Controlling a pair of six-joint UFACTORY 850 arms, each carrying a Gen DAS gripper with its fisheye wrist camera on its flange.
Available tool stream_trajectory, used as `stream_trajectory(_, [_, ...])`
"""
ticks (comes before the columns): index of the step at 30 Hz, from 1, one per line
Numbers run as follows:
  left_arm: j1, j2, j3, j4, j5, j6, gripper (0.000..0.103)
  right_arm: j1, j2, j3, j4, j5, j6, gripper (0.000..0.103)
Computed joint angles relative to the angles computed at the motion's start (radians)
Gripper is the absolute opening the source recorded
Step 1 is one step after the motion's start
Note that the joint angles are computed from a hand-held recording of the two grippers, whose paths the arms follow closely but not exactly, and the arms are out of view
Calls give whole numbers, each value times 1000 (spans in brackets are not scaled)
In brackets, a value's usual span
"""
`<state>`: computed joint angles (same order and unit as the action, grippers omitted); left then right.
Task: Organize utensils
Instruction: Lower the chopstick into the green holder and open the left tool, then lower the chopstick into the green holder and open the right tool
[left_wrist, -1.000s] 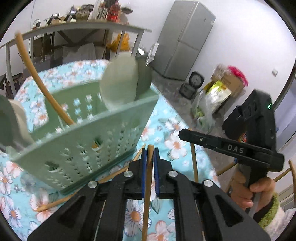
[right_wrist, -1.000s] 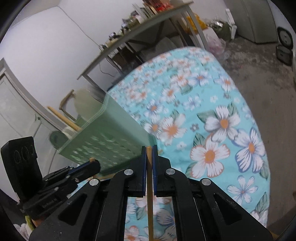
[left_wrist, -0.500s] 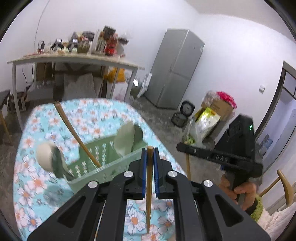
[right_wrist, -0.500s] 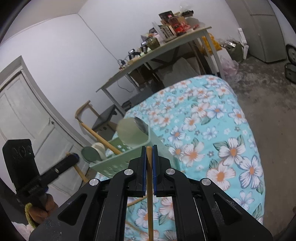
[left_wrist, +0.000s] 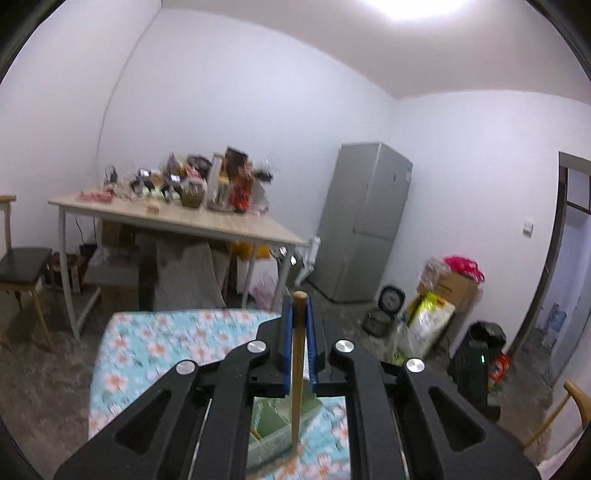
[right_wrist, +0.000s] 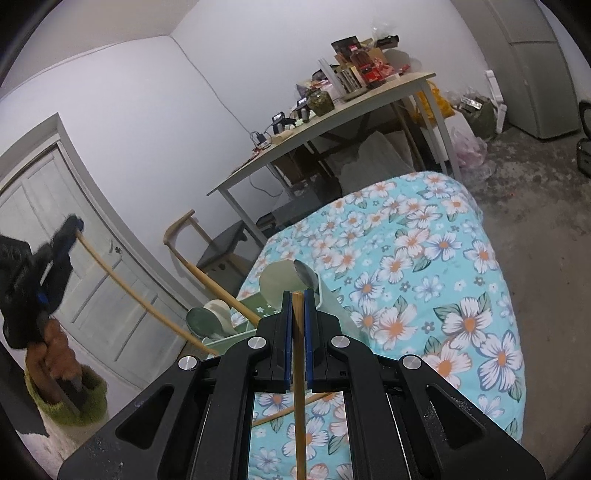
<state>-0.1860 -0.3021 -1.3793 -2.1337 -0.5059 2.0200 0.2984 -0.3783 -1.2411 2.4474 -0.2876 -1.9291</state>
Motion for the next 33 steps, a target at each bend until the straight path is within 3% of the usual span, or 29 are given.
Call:
stream_trajectory(7, [-15, -51, -73, -188, 31, 201, 6, -1, 0, -6, -15, -1, 9, 4])
stream_trajectory(14, [-43, -184, -181, -226, 109, 225, 6, -4, -4, -13, -52, 2, 46, 4])
stream_trajectory(20, [-53, -286, -257, -175, 148, 127, 6, -8, -7, -10, -61, 1, 56, 4])
stream_trajectory(25, [-48, -319, -278, -31, 151, -66, 7, -12, -4, -4, -76, 0, 70, 4])
stream_trajectory(30, [-38, -298, -240, -82, 115, -29, 26, -11, -2, -4, -76, -2, 63, 4])
stream_trajectory(33, [-34, -284, -220, -117, 106, 13, 28, -8, -3, -8, -77, -1, 58, 4])
